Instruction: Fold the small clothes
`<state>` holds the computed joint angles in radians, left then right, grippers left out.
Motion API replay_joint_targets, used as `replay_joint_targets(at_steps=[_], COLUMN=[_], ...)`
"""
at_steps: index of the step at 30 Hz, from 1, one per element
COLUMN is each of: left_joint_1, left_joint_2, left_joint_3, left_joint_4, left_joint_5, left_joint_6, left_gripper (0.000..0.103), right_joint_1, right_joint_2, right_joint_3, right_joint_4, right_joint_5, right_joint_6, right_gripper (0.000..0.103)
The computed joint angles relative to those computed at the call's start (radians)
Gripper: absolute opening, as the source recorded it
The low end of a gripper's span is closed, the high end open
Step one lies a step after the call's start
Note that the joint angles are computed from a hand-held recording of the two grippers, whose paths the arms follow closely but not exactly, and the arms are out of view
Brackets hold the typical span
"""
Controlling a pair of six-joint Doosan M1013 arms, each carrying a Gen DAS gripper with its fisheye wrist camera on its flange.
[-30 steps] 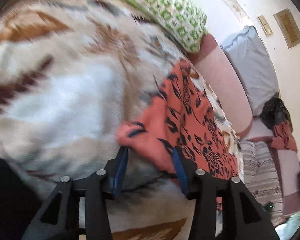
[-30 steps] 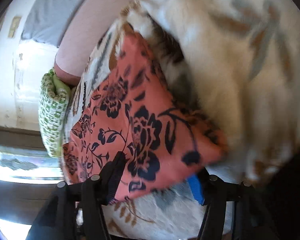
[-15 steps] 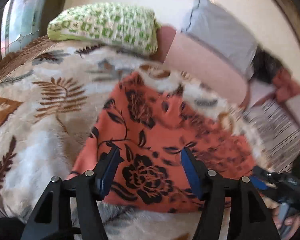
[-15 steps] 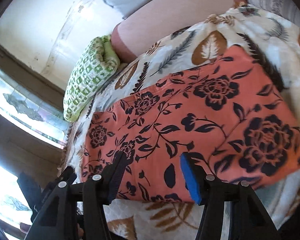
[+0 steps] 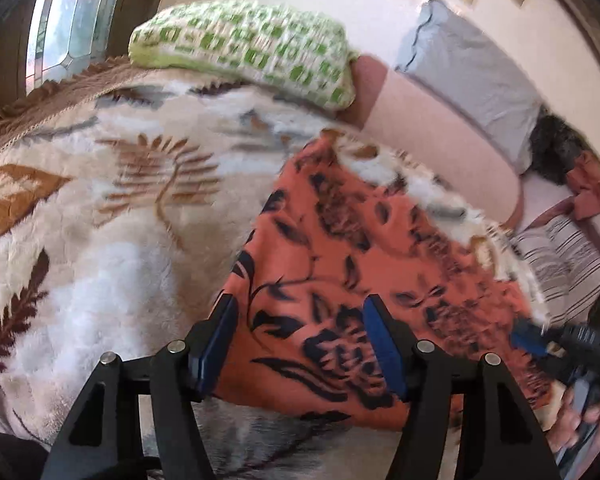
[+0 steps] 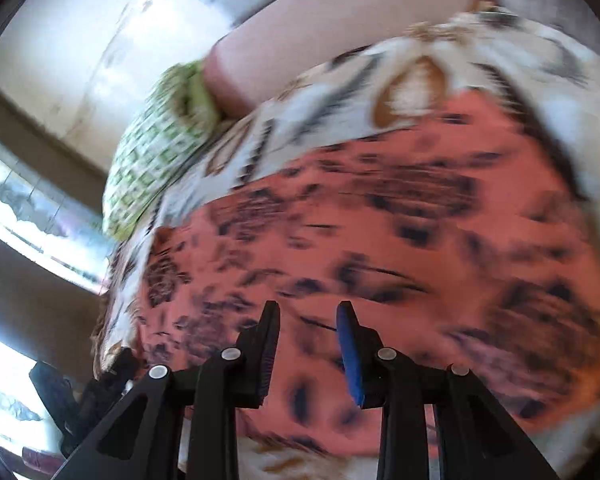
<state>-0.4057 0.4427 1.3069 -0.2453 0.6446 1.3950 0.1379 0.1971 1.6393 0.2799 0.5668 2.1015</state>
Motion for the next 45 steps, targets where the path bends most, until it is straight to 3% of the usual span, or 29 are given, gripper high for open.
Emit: replay_joint_targets(at_steps=[2,4,6,7,8,12,16,19,20,21,25,29,33,35,36,37,38,39,41,45], left_joint_1=[-0.003,-0.006,-0.001,0.004,0.007,0.014,0.027,0.040,0.047,0.054,0.073,0.083,0.069,0.054,0.051,0.049,0.051,0.053,0.058,0.053], left_joint_2=[0.004,-0.001,-0.014,-0.029,-0.045,-0.085,-0.076,-0.049,-0.041,-0.038,-0.022,-0.006,-0.016,-0.019,-0.014,-0.007,-0.001,0.005,0.013,0.034], left_joint_3=[0.003,0.003,0.016,0.035,0.056,0.111,0.113,0.089,0.084,0.087,0.075,0.063,0.072,0.066,0.058,0.050,0.045,0.039,0.033,-0.006], left_joint_4=[0.018,0.030,0.005,-0.027,-0.062,-0.181,-0.332,-0.387,-0.415,-0.451,-0.552,-0.628,-0.620,-0.548,-0.520,-0.503,-0.504,-0.505,-0.516,-0.496], left_joint_5=[-0.007,-0.003,-0.006,-0.024,-0.048,-0.047,0.026,0.096,0.111,0.109,0.116,0.110,0.052,0.031,0.033,0.038,0.045,0.050,0.052,0.047], left_joint_6=[-0.008,-0.008,-0.001,0.010,0.033,0.123,0.226,0.215,0.213,0.223,0.236,0.224,0.250,0.237,0.220,0.199,0.180,0.154,0.114,0.052], left_gripper=[0.065,0.066,0.066,0.066,0.066,0.066,0.066,0.066,0.066,0.066,0.068,0.068,0.065,0.056,0.054,0.054,0.054,0.055,0.058,0.062], right_joint_1=[0.001,0.005,0.016,0.017,0.015,0.014,0.011,0.007,0.004,0.002,-0.003,-0.001,0.006,0.018,0.024,0.026,0.028,0.022,0.007,0.007], right_joint_2=[0.062,0.120,0.131,0.141,0.147,0.162,0.235,0.339,0.357,0.351,0.326,0.232,0.145,0.124,0.121,0.112,0.095,0.089,0.092,0.097], right_joint_3=[-0.054,-0.101,-0.120,-0.149,-0.168,-0.219,-0.314,-0.427,-0.438,-0.427,-0.420,-0.302,-0.177,-0.126,-0.104,-0.068,-0.024,-0.001,0.006,0.004], right_joint_4=[0.092,0.046,-0.034,-0.052,-0.034,-0.034,0.026,0.038,0.043,0.054,0.073,0.202,0.364,0.363,0.352,0.382,0.430,0.490,0.569,0.583], right_joint_5=[0.025,0.088,0.059,0.106,0.131,0.102,0.115,0.246,0.250,0.209,0.253,0.192,0.156,0.154,0.154,0.107,0.027,0.000,0.012,0.012], right_joint_6=[-0.069,-0.033,0.020,0.030,0.018,-0.006,-0.070,-0.107,-0.122,-0.144,-0.178,-0.341,-0.507,-0.521,-0.519,-0.550,-0.593,-0.633,-0.667,-0.710], right_gripper=[0.033,0.034,0.033,0.035,0.034,0.034,0.034,0.039,0.039,0.039,0.039,0.039,0.039,0.038,0.032,0.021,0.017,0.012,0.009,0.009])
